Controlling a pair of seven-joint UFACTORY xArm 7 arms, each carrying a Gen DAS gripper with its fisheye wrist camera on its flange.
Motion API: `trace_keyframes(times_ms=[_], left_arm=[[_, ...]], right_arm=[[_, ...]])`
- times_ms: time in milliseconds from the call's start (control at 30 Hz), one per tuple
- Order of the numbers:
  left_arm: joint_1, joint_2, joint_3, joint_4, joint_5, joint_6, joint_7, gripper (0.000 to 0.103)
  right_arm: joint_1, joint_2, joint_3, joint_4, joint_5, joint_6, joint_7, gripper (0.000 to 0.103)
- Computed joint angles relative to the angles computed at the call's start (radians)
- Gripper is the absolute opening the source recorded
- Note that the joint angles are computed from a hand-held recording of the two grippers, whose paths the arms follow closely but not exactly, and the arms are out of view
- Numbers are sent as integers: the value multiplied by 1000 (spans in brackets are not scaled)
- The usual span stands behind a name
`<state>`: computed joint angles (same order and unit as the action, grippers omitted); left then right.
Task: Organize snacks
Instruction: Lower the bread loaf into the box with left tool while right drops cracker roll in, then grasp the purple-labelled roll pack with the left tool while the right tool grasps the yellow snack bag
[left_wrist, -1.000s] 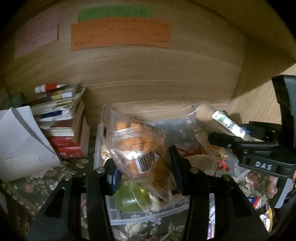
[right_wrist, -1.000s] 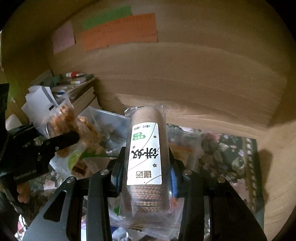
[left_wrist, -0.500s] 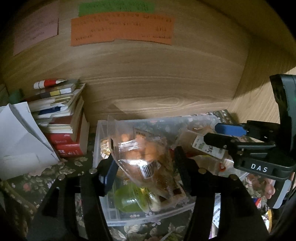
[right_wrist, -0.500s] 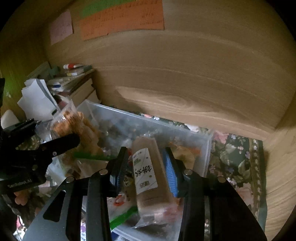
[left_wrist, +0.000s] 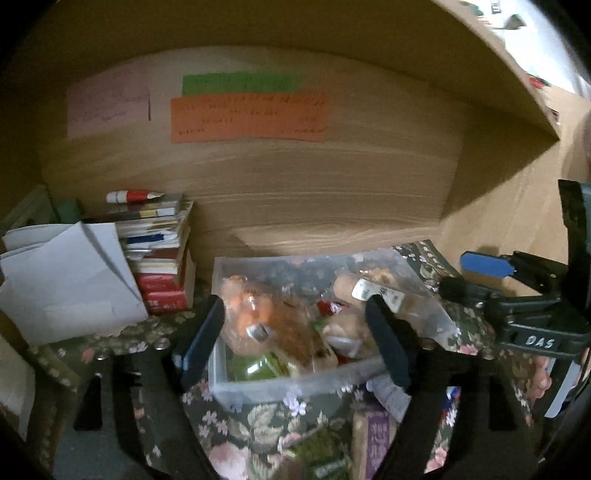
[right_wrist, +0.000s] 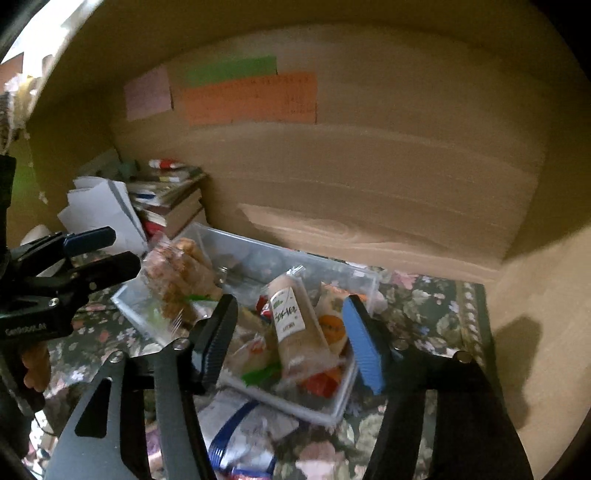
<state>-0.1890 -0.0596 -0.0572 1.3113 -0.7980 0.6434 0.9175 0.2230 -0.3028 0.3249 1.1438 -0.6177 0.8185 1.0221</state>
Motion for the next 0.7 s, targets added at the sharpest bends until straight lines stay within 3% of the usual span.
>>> trace_keyframes(times_ms=[333, 700], left_arm=[[-26, -177, 53, -229, -8, 32, 65, 85], [-45, -270, 93, -395, 54, 83, 18, 85]], right_arm=[[8, -160, 77, -149, 32, 45, 106, 67], [64, -273, 125, -322, 187, 34, 184, 69]])
